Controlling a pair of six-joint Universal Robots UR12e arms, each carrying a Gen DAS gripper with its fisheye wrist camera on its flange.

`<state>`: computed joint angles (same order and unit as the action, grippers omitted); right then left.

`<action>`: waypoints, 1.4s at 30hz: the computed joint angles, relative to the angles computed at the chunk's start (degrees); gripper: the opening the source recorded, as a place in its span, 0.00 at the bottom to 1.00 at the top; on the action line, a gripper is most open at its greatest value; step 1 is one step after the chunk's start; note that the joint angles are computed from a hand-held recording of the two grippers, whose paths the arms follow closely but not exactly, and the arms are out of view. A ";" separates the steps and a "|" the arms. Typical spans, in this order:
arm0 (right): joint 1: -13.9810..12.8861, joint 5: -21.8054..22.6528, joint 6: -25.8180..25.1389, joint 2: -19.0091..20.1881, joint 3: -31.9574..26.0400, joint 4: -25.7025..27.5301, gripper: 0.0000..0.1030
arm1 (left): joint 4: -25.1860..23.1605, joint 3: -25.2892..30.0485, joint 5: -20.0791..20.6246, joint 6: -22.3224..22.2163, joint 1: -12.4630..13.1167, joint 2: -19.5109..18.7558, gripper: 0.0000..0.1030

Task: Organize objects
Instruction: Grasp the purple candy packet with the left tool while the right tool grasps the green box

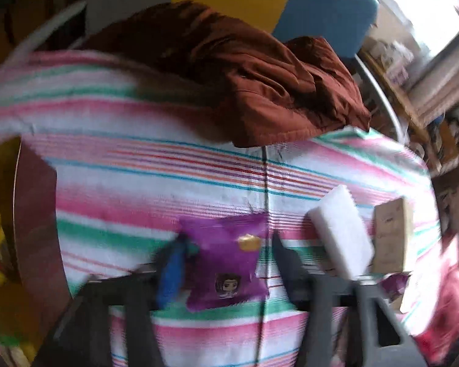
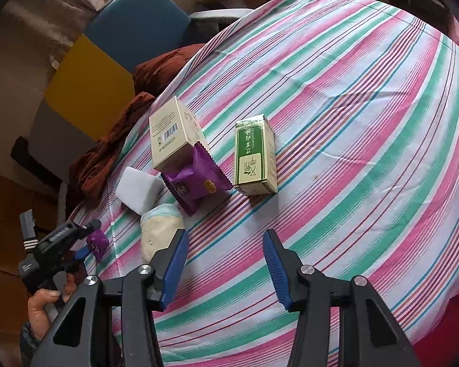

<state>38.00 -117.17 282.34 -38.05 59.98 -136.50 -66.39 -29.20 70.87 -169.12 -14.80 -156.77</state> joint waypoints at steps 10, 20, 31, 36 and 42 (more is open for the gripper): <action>-0.06 0.60 0.12 -0.03 0.03 0.39 0.49 | 14.81 -12.14 5.47 11.43 -0.93 4.67 0.45; -0.11 0.94 -0.58 0.31 -0.75 1.19 0.49 | 19.84 -15.61 5.22 13.02 -0.77 5.80 0.45; -0.19 1.86 0.50 0.45 -1.11 2.63 0.49 | 22.21 -16.36 5.64 13.12 -1.04 5.73 0.45; -0.39 0.83 1.61 -0.37 -1.36 6.77 0.49 | 21.74 -15.44 5.49 12.71 -1.21 5.21 0.45; -3.01 4.62 -3.42 0.06 -4.67 16.72 0.49 | 21.45 -15.00 5.14 12.29 -1.20 4.96 0.45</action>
